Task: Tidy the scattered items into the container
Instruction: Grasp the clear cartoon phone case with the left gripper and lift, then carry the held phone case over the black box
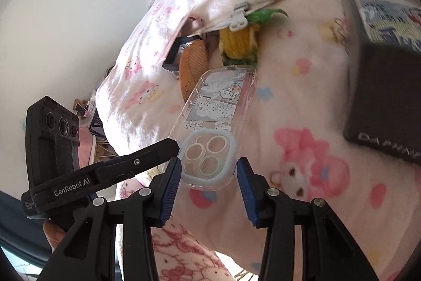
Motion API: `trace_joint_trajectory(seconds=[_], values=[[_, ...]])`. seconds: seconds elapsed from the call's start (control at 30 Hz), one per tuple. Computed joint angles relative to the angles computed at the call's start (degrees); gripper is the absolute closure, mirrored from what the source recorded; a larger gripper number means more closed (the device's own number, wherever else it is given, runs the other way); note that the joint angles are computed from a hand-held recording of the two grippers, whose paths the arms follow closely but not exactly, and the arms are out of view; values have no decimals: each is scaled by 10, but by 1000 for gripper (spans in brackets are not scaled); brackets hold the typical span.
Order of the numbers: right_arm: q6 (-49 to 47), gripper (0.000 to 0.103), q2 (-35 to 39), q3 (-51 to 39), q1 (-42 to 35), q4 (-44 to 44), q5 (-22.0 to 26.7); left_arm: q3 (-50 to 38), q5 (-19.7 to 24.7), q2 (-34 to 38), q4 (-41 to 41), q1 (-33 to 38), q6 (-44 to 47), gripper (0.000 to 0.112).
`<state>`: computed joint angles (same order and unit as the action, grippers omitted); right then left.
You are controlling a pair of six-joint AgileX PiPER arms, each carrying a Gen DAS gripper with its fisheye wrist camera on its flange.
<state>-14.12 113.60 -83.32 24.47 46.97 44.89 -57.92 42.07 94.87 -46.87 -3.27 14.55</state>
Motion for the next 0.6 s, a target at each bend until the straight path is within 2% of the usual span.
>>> trace_joint_trajectory(seconds=[0.1,0.23,0.37,0.5,0.57,0.6], values=[[-10,63,-21,34,-9,-7,-5,-12,5,5,28,-19,-26,91],[-13,63,-32,45,-21,-3,-6,-44,-2,-4,168,-55,-138,91],[47,63,-32,29,-12,-80,-15,-51,1,18,133,-36,-109,91],[94,63,7,-14,0,-132,-2,-75,17,58,144,-47,-134,91],[88,67,12,-15,-1,-121,15,-81,40,51,170,-65,-172,89],[77,67,3,-4,-2,-111,19,-74,38,35,184,-76,-183,88]])
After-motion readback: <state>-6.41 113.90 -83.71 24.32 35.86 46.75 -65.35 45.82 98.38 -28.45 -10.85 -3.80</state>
